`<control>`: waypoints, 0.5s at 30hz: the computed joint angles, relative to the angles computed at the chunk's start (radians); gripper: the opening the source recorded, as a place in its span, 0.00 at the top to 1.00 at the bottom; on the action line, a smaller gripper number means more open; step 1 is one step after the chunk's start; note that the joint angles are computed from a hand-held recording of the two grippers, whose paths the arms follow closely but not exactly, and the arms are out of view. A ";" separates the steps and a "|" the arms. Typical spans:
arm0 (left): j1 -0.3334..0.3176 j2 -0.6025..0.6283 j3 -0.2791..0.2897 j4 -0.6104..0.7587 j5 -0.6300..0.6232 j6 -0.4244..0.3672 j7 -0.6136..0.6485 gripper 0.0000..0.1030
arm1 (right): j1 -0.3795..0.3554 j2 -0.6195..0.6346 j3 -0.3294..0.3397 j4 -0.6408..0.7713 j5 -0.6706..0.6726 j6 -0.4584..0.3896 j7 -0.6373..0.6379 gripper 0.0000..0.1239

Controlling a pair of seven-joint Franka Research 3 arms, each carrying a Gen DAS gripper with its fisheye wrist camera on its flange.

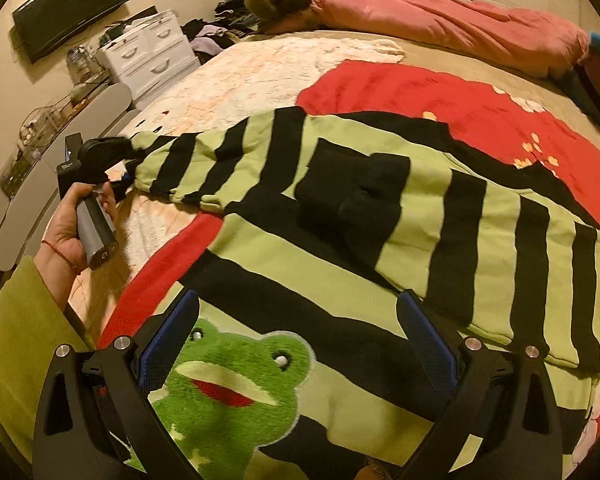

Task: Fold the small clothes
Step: 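Reach the left gripper to the other sleeve's cuff and grasp it, then carry the held sleeve across the sweater body toward the right gripper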

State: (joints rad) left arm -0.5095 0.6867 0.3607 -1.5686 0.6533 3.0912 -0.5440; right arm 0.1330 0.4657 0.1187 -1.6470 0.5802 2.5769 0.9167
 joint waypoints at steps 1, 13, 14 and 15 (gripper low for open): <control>-0.027 -0.001 0.037 -0.006 0.014 0.017 -0.024 0.96 | -0.002 0.002 -0.001 0.002 0.003 -0.001 0.004 0.20; -0.237 -0.071 0.132 0.146 0.310 -0.164 0.009 0.98 | -0.063 -0.014 -0.038 -0.003 0.023 0.019 0.079 0.20; -0.226 -0.069 0.099 0.173 0.311 -0.182 0.044 0.98 | -0.076 -0.024 -0.042 -0.015 0.034 0.029 0.081 0.20; -0.216 -0.065 0.065 0.200 0.311 -0.201 0.081 0.98 | -0.085 -0.029 -0.045 -0.021 0.039 0.032 0.083 0.20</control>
State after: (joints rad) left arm -0.7253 0.6215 0.4253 -1.3685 0.9643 2.8898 -0.4635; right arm 0.0480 0.4364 0.0740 -1.6682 0.6197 2.6094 1.0001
